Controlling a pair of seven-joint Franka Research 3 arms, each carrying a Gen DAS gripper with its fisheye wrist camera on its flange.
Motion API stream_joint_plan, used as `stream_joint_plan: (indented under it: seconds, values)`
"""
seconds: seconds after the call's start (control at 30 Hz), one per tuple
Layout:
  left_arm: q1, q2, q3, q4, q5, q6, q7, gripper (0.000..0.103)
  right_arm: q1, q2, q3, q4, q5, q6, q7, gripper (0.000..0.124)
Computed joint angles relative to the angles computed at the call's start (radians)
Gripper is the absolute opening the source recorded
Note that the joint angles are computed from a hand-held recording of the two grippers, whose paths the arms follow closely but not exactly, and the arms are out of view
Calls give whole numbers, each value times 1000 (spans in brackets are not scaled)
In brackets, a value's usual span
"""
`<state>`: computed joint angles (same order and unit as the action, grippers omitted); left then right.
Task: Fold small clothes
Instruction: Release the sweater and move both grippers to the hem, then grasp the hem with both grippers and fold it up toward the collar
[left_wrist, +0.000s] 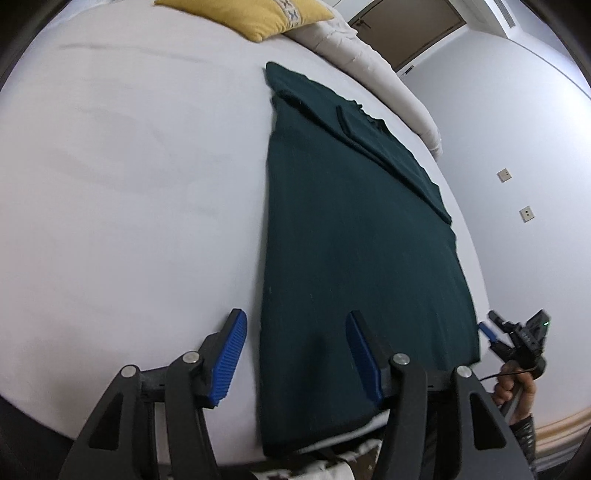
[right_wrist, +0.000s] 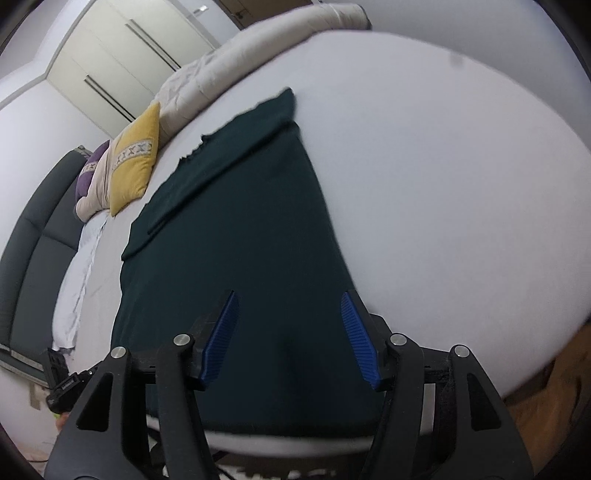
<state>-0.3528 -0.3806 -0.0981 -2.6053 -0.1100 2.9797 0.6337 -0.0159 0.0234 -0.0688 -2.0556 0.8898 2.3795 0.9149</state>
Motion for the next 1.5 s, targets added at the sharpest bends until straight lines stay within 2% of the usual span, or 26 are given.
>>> stream_joint_plan:
  seconds: [0.07, 0.17, 0.3, 0.47, 0.63, 0.8, 0.83, 0.9, 0.93, 1.1, 1.27, 1.4, 1.43, 1.5]
  values:
    - [-61, -6, 48, -15, -53, 20, 33, 58, -8, -21, -8, -33, 6, -16, 2, 56]
    - [-207, -5, 168, -27, -178, 58, 134, 54, -22, -47, -25, -72, 2, -41, 11, 56]
    - [-307, 3, 239, -19, -300, 61, 232, 42, -35, -41, -35, -70, -4, -60, 19, 56]
    - [-278, 20, 195, 2, -356, 38, 277, 35, -52, -36, -45, -56, -28, -70, 55, 56]
    - [-224, 49, 152, 38, -397, -6, 313, 10, -60, 1, -38, -3, -98, -167, 101, 56]
    - [-199, 43, 117, 30, -441, -9, 351, 7, -54, 7, -29, 9, -159, -190, 108, 55]
    - [-190, 41, 108, 29, -440, -11, 351, 6, -54, 12, -28, 13, -164, -190, 114, 50]
    - [-166, 39, 87, 33, -422, -25, 343, 6, -54, 18, -27, 22, -176, -198, 116, 25]
    - [-161, 36, 82, 31, -418, -27, 342, 6, -56, 22, -28, 28, -178, -211, 119, 7]
    - [-161, 23, 68, 27, -415, -31, 341, 5, -61, 0, -29, 4, -123, -212, 96, 6]
    - [-217, -14, 113, 4, -465, 46, 368, 5, -85, -22, -50, 0, 77, -271, 26, 5]
    - [-303, -40, 198, 9, -475, 134, 394, 5, -91, -31, -56, 22, 183, -296, 6, 5]
    - [-330, -41, 225, 12, -473, 147, 399, 5, -91, -28, -56, 31, 214, -307, 1, 5]
    - [-447, -49, 333, 21, -495, 200, 432, 5, -88, -26, -53, 49, 258, -313, -2, 5]
